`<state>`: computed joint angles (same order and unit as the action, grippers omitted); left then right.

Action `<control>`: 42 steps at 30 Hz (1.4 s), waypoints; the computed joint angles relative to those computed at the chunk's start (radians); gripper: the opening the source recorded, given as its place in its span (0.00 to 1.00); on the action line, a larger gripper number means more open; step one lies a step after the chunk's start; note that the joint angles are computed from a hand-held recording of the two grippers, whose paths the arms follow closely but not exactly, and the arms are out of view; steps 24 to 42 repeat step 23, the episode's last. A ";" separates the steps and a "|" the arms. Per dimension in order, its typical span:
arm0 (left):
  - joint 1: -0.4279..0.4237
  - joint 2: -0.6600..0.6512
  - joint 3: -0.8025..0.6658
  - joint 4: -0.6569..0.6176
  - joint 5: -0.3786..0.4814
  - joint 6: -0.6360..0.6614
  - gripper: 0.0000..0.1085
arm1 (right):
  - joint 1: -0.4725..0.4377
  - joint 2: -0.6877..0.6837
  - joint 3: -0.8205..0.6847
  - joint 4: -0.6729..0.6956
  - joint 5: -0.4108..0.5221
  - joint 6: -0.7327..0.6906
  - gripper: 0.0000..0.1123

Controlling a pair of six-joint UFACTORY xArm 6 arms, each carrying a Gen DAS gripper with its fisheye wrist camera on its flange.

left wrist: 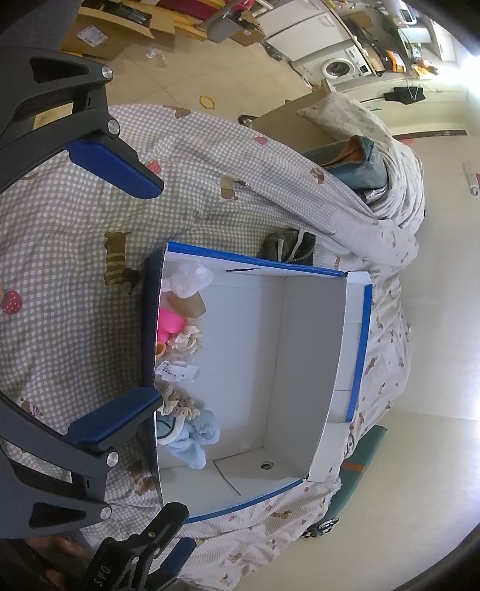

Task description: Organize soft objects

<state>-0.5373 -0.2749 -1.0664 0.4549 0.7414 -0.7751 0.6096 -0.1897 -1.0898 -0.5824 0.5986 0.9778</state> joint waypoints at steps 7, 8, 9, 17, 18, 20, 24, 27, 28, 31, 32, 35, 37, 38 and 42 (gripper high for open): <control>-0.001 0.001 -0.002 0.002 0.002 0.002 0.94 | 0.000 0.000 0.002 -0.001 -0.003 0.001 0.92; -0.001 0.001 -0.003 0.001 0.003 0.003 0.94 | -0.001 -0.001 0.003 0.001 -0.005 0.000 0.92; -0.001 0.001 -0.003 0.001 0.004 0.003 0.94 | -0.003 -0.002 0.004 0.006 -0.009 -0.003 0.92; -0.001 0.002 -0.005 -0.003 0.006 0.006 0.94 | -0.001 -0.002 -0.002 0.002 -0.004 -0.003 0.92; -0.002 0.003 -0.004 -0.005 0.005 0.008 0.94 | -0.001 -0.002 -0.002 0.003 -0.005 -0.003 0.92; -0.003 0.003 -0.004 -0.008 0.006 0.012 0.94 | -0.001 -0.002 -0.002 0.005 -0.004 -0.004 0.92; -0.004 0.007 -0.005 -0.005 0.016 0.013 0.94 | -0.001 -0.002 -0.002 0.007 -0.005 -0.007 0.92; -0.004 0.007 -0.005 -0.005 0.016 0.013 0.94 | -0.001 -0.002 -0.002 0.007 -0.005 -0.007 0.92; -0.004 0.007 -0.005 -0.005 0.016 0.013 0.94 | -0.001 -0.002 -0.002 0.007 -0.005 -0.007 0.92; -0.004 0.007 -0.005 -0.005 0.016 0.013 0.94 | -0.001 -0.002 -0.002 0.007 -0.005 -0.007 0.92; -0.004 0.007 -0.005 -0.005 0.016 0.013 0.94 | -0.001 -0.002 -0.002 0.007 -0.005 -0.007 0.92; -0.004 0.007 -0.005 -0.005 0.016 0.013 0.94 | -0.001 -0.002 -0.002 0.007 -0.005 -0.007 0.92; -0.004 0.007 -0.005 -0.005 0.016 0.013 0.94 | -0.001 -0.002 -0.002 0.007 -0.005 -0.007 0.92; -0.004 0.007 -0.005 -0.005 0.016 0.013 0.94 | -0.001 -0.002 -0.002 0.007 -0.005 -0.007 0.92; -0.004 0.007 -0.005 -0.005 0.016 0.013 0.94 | -0.001 -0.002 -0.002 0.007 -0.005 -0.007 0.92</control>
